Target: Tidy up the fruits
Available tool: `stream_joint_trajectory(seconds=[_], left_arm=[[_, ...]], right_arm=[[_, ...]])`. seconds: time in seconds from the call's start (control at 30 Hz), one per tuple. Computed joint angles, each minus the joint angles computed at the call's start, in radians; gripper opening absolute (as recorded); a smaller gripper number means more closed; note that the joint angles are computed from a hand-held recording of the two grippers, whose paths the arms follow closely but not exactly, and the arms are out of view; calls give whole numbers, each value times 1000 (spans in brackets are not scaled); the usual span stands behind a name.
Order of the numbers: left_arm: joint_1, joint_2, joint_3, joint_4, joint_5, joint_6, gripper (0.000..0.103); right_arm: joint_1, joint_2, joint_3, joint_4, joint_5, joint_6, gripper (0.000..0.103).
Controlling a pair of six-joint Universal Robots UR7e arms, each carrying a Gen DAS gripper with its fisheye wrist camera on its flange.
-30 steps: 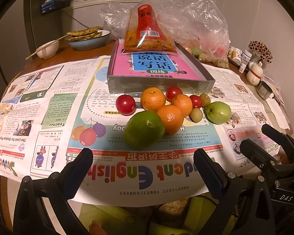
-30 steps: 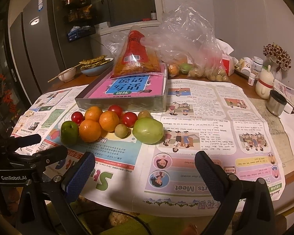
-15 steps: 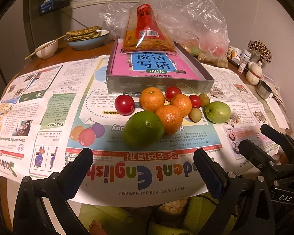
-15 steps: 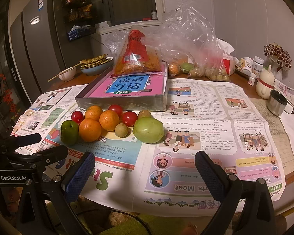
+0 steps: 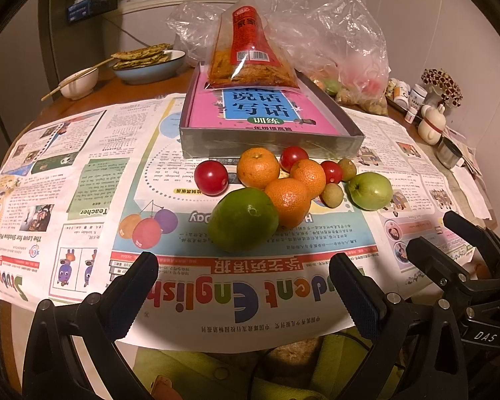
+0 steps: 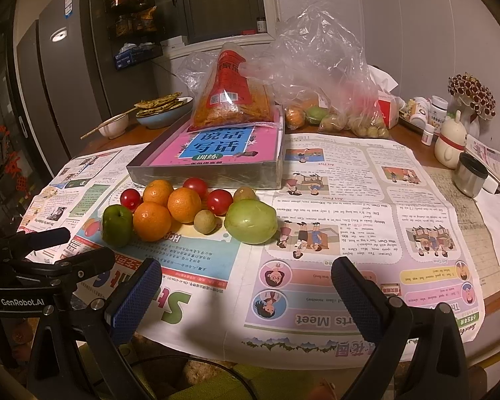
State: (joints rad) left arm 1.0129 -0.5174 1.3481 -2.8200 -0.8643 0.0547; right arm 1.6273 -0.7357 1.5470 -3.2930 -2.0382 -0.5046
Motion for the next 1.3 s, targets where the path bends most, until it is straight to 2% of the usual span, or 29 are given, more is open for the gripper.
stream_joint_trajectory(seconds=[0.63, 1.0, 1.2, 1.27, 1.3], left_arm=[[27, 9, -44, 34, 2, -21, 102], [61, 37, -138, 137, -64, 15, 102], [73, 42, -166, 152, -119, 27, 86], [76, 43, -173, 162, -147, 38, 76], [77, 43, -176, 169, -154, 41, 74]], right_arm=[[-7, 10, -21, 30, -4, 14, 103], [-25, 42, -112, 110, -7, 10, 103], [-30, 77, -187, 173, -19, -36, 103], [-33, 90, -213, 189, -18, -43, 103], [-35, 96, -224, 196, -18, -43, 103]])
